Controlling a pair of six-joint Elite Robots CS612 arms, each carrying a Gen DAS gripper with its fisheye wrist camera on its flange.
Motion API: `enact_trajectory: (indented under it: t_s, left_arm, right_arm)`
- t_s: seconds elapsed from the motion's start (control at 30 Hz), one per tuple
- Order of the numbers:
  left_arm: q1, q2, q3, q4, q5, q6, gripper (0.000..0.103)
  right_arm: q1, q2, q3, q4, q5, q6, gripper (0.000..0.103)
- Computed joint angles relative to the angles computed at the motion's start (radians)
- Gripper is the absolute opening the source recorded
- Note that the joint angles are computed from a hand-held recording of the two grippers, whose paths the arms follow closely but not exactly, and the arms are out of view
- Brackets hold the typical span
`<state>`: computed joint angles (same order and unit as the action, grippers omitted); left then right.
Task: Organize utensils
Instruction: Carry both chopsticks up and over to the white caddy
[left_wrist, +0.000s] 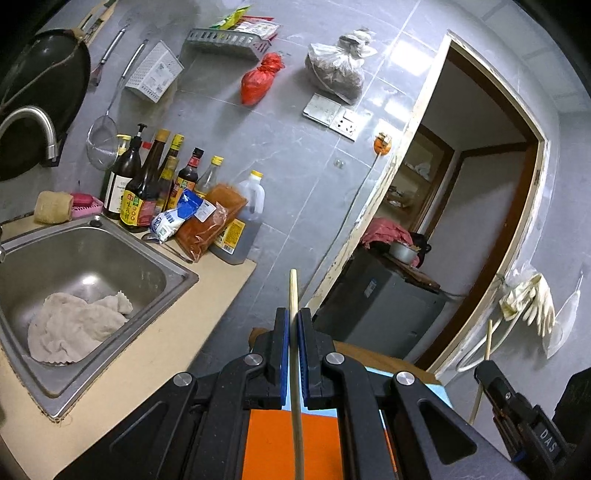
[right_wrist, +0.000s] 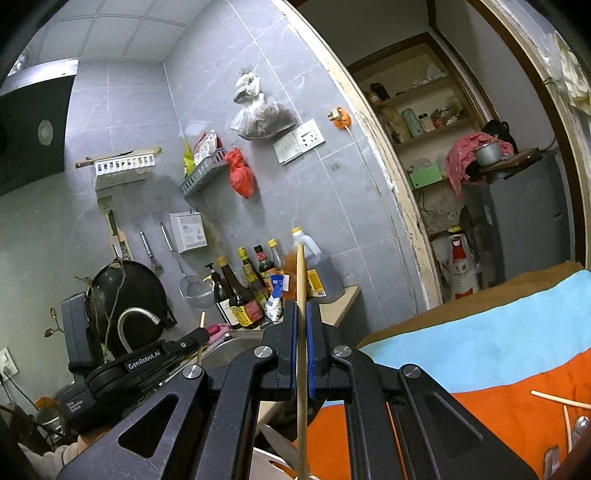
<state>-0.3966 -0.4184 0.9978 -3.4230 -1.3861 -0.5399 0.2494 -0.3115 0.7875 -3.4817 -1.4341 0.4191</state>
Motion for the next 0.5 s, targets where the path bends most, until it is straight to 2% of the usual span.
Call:
enact_trajectory:
  t_s: [0.5]
  left_arm:
    - [-0.005,-0.016,0.050,-0.005,0.003,0.027,0.005]
  right_arm:
    - [-0.006,0.018,-0.013,0.022,0.035,0.018,0.004]
